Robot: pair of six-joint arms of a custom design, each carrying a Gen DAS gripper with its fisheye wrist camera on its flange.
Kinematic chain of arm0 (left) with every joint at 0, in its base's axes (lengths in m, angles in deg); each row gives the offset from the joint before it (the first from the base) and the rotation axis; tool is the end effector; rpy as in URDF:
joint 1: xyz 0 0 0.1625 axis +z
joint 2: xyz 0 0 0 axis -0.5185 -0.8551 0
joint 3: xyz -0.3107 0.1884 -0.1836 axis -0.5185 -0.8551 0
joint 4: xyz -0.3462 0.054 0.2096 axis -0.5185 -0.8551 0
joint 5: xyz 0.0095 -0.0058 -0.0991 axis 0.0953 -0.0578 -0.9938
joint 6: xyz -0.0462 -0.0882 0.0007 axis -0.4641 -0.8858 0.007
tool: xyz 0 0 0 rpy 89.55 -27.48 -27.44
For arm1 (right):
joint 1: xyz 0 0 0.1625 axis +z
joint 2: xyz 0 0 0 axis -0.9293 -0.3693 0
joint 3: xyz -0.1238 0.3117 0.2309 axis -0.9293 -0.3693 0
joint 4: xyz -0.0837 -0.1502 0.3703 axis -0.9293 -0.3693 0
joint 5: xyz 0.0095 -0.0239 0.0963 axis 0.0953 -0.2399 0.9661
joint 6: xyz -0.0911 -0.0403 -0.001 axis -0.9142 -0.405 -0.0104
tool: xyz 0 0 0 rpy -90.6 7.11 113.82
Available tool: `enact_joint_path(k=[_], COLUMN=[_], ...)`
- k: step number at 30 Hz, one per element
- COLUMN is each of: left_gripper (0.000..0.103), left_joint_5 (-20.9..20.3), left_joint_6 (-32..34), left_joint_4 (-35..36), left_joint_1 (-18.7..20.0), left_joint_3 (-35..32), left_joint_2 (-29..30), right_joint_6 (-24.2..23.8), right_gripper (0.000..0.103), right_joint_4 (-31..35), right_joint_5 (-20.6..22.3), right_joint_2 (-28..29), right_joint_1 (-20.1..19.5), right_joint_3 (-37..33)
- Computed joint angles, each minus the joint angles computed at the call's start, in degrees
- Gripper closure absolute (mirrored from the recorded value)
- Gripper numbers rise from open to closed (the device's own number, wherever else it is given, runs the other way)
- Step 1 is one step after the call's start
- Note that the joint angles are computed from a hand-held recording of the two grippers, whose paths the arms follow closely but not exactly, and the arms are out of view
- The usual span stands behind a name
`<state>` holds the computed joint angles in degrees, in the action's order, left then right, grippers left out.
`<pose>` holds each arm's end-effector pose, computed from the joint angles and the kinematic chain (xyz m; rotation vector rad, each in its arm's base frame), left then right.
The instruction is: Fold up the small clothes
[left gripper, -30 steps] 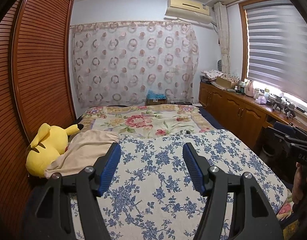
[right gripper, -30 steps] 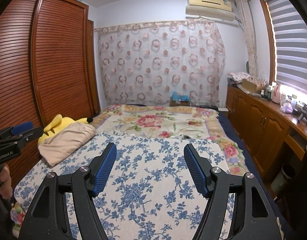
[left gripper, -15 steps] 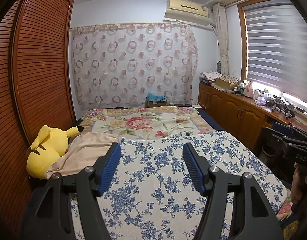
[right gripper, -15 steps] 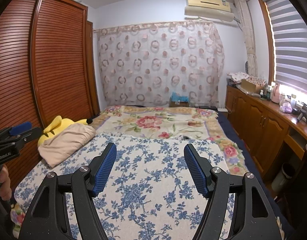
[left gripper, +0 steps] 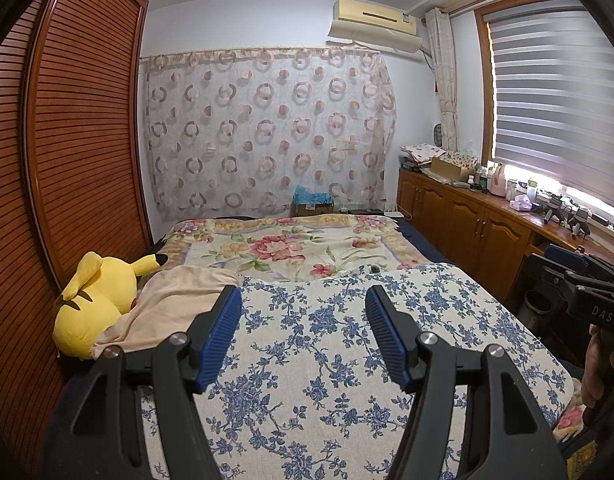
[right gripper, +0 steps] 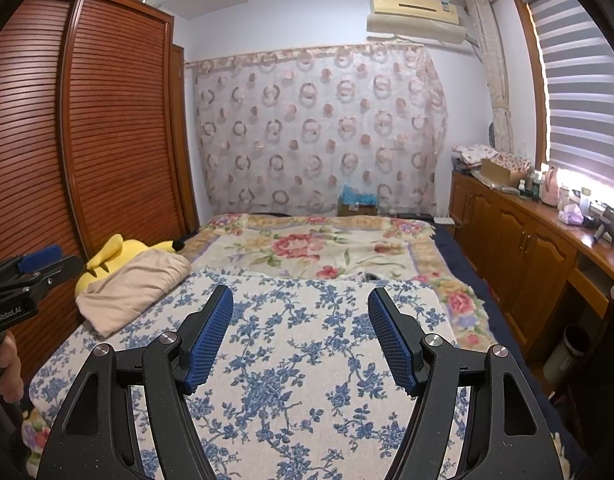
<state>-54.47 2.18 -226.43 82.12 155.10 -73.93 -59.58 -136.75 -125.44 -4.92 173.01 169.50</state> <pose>-0.2740 -0.6319 0.1923 0.9990 2.2661 -1.2018 0.2335 -0.5808 0.1719 0.4434 -1.9582 1.4116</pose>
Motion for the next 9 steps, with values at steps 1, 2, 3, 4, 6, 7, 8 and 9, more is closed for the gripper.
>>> enact_joint_path(k=[1,2,3,4,6,7,8,9], left_gripper=[0.039,0.039,0.039,0.039,0.039,0.039,0.039,0.039], left_joint_5=[0.0,-0.1,0.0,0.1,0.0,0.1,0.0,0.0], left_joint_6=[0.1,0.1,0.0,0.0,0.0,0.0,0.0,0.0], left_joint_4=[-0.1,0.0,0.0,0.1,0.0,0.0,-0.1,-0.1], left_joint_1=[0.1,0.0,-0.1,-0.1,-0.1,-0.1,-0.1,0.0], left_joint_3=[0.0,0.0,0.0,0.0,0.0,0.0,0.1,0.1], left_joint_2=[0.0,0.0,-0.1,0.0,-0.1,0.0,0.0,0.0], right_joint_6=[0.0,0.0,0.1,0.1,0.1,0.0,-0.1,0.0], right_gripper=[0.031,0.031,0.031,0.031,0.031,0.031,0.031,0.031], right_joint_4=[0.0,0.0,0.0,-0.1,-0.1,-0.1,-0.2,-0.2], right_joint_5=[0.0,0.1,0.0,0.0,0.1,0.0,0.1,0.1], right_joint_2=[0.0,0.0,0.0,0.1,0.1,0.1,0.1,0.1], right_joint_1=[0.0,-0.1,0.0,0.0,-0.1,-0.1,-0.1,-0.1], right_joint_3=[0.0,0.1,0.0,0.0,0.0,0.0,0.1,0.0])
